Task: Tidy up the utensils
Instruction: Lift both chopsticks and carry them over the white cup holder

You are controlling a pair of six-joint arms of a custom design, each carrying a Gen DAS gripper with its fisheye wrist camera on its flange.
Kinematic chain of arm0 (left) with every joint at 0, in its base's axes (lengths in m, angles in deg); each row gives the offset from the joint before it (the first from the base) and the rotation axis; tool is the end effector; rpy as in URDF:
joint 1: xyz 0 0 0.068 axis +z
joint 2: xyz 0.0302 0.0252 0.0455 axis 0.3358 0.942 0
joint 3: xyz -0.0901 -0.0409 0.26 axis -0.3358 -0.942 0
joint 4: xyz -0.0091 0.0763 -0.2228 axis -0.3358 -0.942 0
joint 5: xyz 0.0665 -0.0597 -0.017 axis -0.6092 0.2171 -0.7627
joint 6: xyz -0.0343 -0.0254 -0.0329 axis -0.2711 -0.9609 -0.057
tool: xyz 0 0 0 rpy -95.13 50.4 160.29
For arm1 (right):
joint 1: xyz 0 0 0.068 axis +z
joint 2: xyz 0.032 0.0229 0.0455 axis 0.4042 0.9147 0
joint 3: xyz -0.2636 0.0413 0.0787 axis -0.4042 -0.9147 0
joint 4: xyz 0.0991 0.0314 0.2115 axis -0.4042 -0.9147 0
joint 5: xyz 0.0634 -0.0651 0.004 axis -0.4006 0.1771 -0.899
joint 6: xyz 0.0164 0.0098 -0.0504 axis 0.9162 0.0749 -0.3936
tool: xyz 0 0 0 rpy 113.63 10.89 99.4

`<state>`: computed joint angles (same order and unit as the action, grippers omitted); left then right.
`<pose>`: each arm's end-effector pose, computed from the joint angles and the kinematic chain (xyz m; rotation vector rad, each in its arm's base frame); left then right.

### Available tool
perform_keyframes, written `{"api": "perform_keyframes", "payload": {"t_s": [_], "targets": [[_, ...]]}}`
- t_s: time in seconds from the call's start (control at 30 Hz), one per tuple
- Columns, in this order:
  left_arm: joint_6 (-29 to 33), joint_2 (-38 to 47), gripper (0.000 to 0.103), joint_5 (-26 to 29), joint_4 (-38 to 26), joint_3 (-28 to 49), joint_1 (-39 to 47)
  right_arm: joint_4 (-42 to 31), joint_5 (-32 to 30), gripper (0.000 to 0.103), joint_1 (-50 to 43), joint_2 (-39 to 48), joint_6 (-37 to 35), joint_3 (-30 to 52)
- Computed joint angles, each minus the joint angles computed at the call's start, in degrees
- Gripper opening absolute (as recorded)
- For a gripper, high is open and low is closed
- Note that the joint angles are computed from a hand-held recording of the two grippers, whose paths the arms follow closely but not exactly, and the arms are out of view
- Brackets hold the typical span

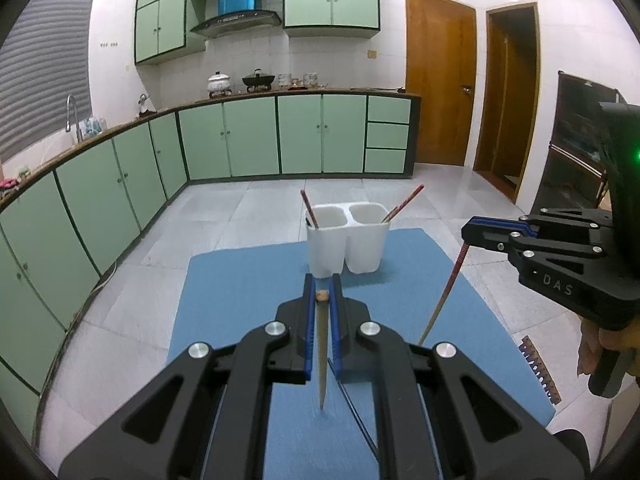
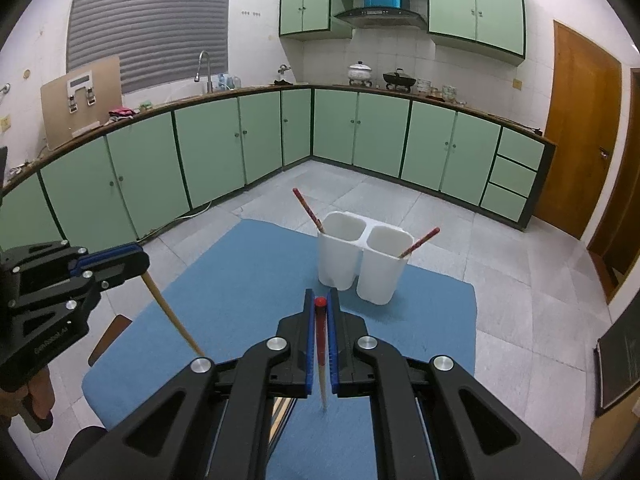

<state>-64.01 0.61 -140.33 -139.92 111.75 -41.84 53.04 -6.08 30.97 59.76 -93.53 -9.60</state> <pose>0.1239 -0.1665 0.3347 -0.2403 2.1212 0.1694 0.2563 0.0511 0.3074 -0.9196 2.0135 0.4507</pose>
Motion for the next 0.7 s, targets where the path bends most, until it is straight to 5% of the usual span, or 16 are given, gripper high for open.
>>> {"api": "perform_keyframes", "payload": {"t_s": [0.23, 0.7], "targets": [[10.3, 0.2, 0.006, 1.0, 4.2, 4.7, 3.6, -3.0, -1.2, 0.006, -0.3, 3.4, 0.5, 7.2], [38.4, 6.6, 0.006, 9.1, 19.4, 21.8, 18.7, -11.9, -1.6, 0.006, 1.6, 18.3, 7.3, 37.8]]}}
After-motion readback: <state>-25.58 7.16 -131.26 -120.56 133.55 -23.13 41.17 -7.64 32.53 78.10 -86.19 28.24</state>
